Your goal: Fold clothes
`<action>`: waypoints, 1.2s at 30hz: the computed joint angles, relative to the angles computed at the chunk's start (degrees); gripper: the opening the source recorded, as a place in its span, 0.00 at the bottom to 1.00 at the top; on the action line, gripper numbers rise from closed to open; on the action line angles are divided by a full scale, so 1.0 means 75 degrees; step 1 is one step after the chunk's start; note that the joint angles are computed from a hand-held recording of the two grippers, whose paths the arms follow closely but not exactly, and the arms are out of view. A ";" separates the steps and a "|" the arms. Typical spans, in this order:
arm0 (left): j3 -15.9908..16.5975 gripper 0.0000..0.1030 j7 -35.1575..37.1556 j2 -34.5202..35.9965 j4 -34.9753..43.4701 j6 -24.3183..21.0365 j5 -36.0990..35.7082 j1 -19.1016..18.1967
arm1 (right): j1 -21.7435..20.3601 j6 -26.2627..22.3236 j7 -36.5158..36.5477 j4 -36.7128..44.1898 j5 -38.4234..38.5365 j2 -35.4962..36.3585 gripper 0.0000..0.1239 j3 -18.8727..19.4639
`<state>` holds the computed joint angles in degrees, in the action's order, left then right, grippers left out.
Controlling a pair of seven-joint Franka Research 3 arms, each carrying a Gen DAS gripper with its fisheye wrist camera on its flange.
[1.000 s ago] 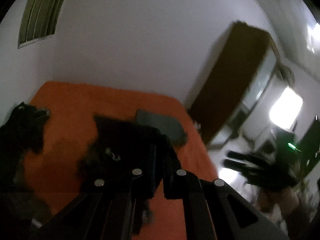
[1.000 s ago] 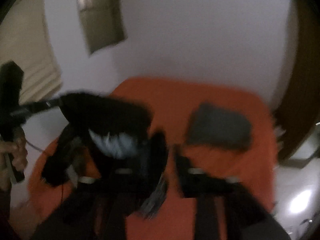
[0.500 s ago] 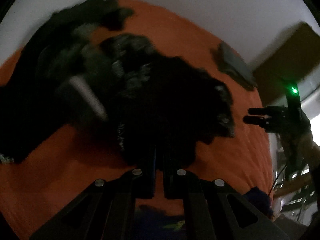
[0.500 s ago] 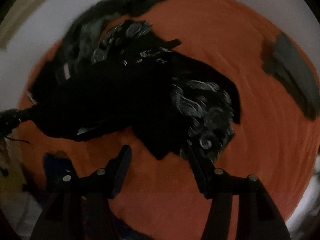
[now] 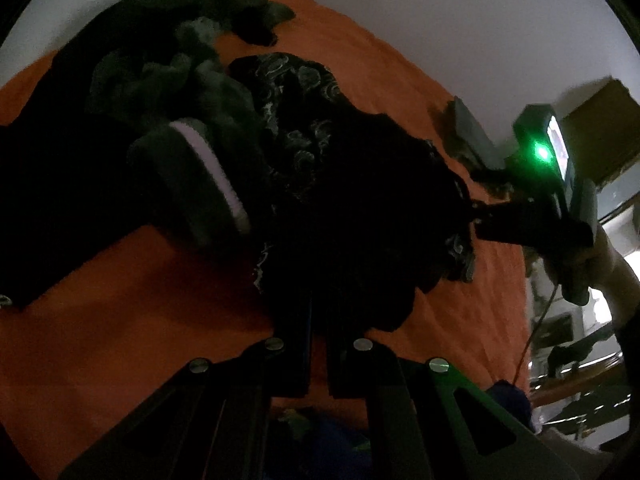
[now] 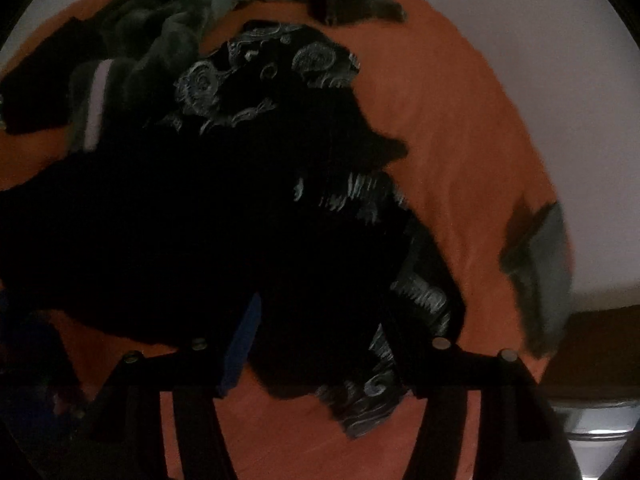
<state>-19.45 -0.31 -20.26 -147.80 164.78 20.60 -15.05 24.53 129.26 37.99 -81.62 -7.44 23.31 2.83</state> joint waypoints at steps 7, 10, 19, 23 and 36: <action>0.0067 0.05 0.0053 -0.0043 -0.0183 0.0156 -0.0192 -0.0115 | 0.0487 0.1386 0.0596 -0.1278 -0.1312 -0.0327 0.53 -0.0175; 0.0048 0.05 -0.0041 0.0040 -0.0237 0.0328 -0.0223 -0.0069 | 0.0245 0.0987 0.0159 -0.1360 -0.0654 -0.0558 0.53 0.0114; 0.0046 0.05 -0.0179 0.0500 -0.0164 0.0528 -0.0346 -0.0026 | 0.0292 0.1461 -0.0645 -0.1483 -0.0240 -0.0624 0.53 0.0266; -0.0042 0.05 -0.0472 0.0583 -0.0160 0.0575 -0.0232 0.0073 | 0.0749 0.2125 0.0479 -0.1407 -0.1887 -0.0200 0.40 -0.0434; -0.0107 0.05 -0.1019 0.1107 0.0183 0.0470 0.0124 0.0101 | -0.0023 0.0908 0.0238 -0.0337 -0.0408 0.0259 0.08 -0.0119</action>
<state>-20.25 -7.95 -11.96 -146.42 168.31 21.53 -14.29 24.36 136.07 39.77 -84.15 -10.50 25.25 1.94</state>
